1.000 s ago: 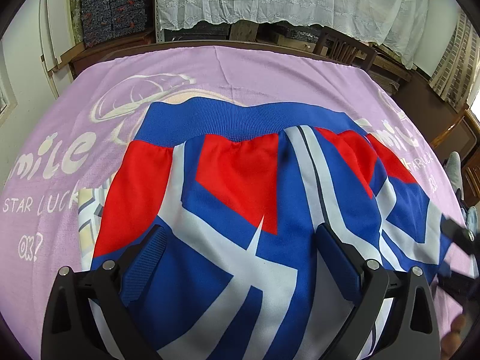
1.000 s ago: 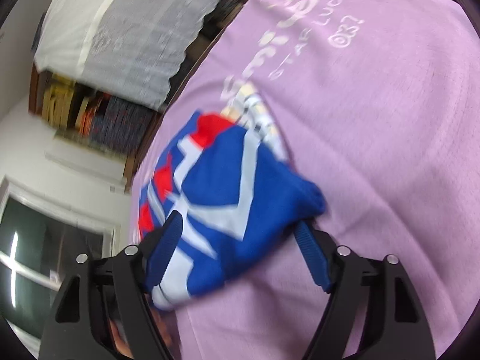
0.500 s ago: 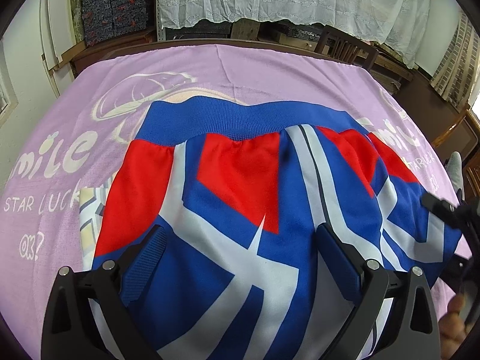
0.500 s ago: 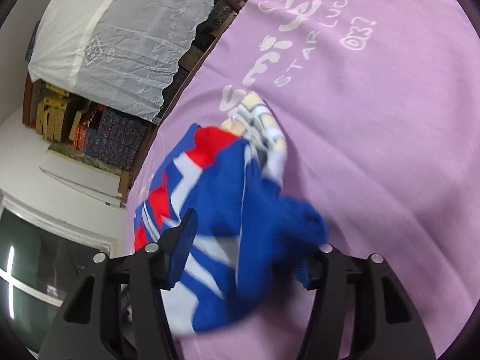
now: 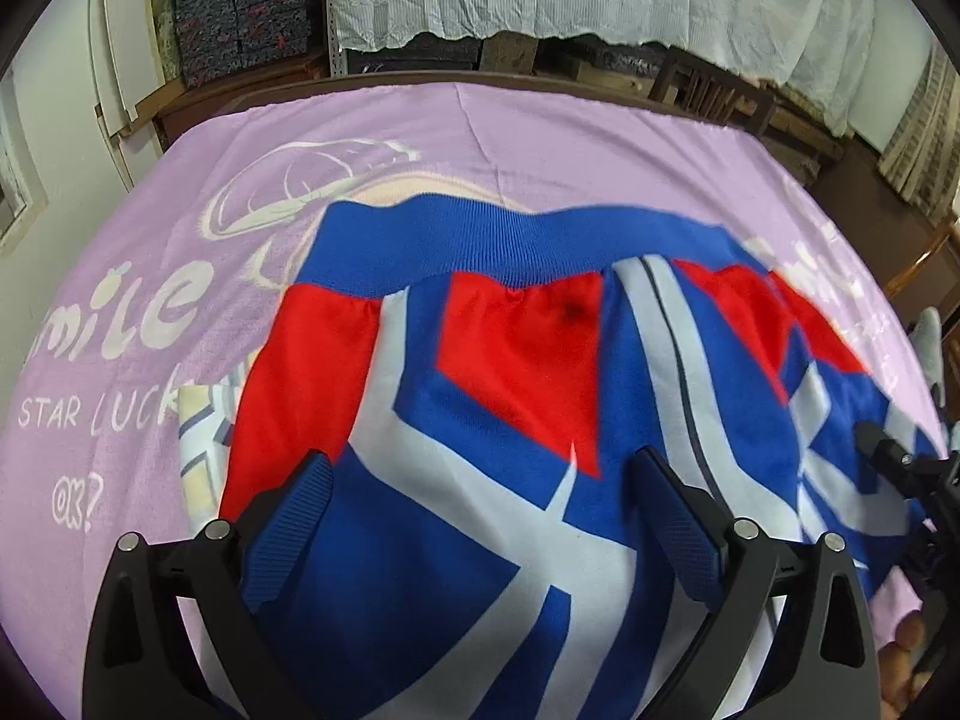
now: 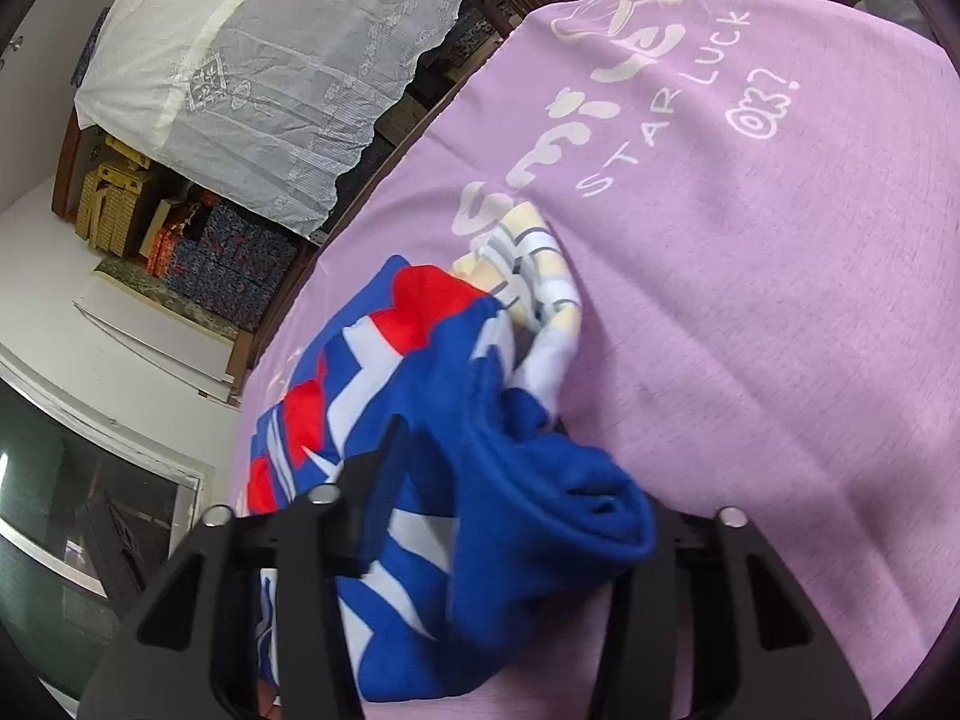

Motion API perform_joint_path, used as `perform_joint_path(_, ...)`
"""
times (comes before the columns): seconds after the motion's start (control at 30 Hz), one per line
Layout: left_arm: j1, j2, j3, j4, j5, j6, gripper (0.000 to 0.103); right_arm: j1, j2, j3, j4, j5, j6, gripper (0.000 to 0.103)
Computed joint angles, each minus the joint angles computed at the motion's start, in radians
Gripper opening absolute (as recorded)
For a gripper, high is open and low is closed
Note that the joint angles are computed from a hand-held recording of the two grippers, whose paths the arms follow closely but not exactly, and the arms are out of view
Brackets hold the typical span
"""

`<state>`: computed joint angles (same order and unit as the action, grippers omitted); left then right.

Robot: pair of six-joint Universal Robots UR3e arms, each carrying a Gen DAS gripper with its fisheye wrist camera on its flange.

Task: Fold large clothes
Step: 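Grasp the blue sleeve and hood edge with the right tool, then lift the hood with the right tool while the left tool grasps the hood edge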

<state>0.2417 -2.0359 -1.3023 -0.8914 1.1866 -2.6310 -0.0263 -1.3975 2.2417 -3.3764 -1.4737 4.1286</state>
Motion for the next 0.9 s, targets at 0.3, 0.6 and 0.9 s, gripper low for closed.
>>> perform_joint_path(0.3, -0.013, -0.003, -0.008, 0.032, 0.025, -0.017, 0.100, -0.009, 0.024, -0.011, -0.014, 0.011, -0.044, 0.043)
perform_joint_path(0.6, 0.043, -0.036, 0.150, -0.212, -0.077, 0.036, 0.100, 0.085, 0.006, -0.123, 0.162, -0.156, -0.127, 0.024)
perform_joint_path(0.9, 0.140, -0.083, 0.356, -0.528, -0.266, 0.133, 0.100, 0.347, 0.096, -0.364, 0.227, -0.479, -0.311, 0.017)
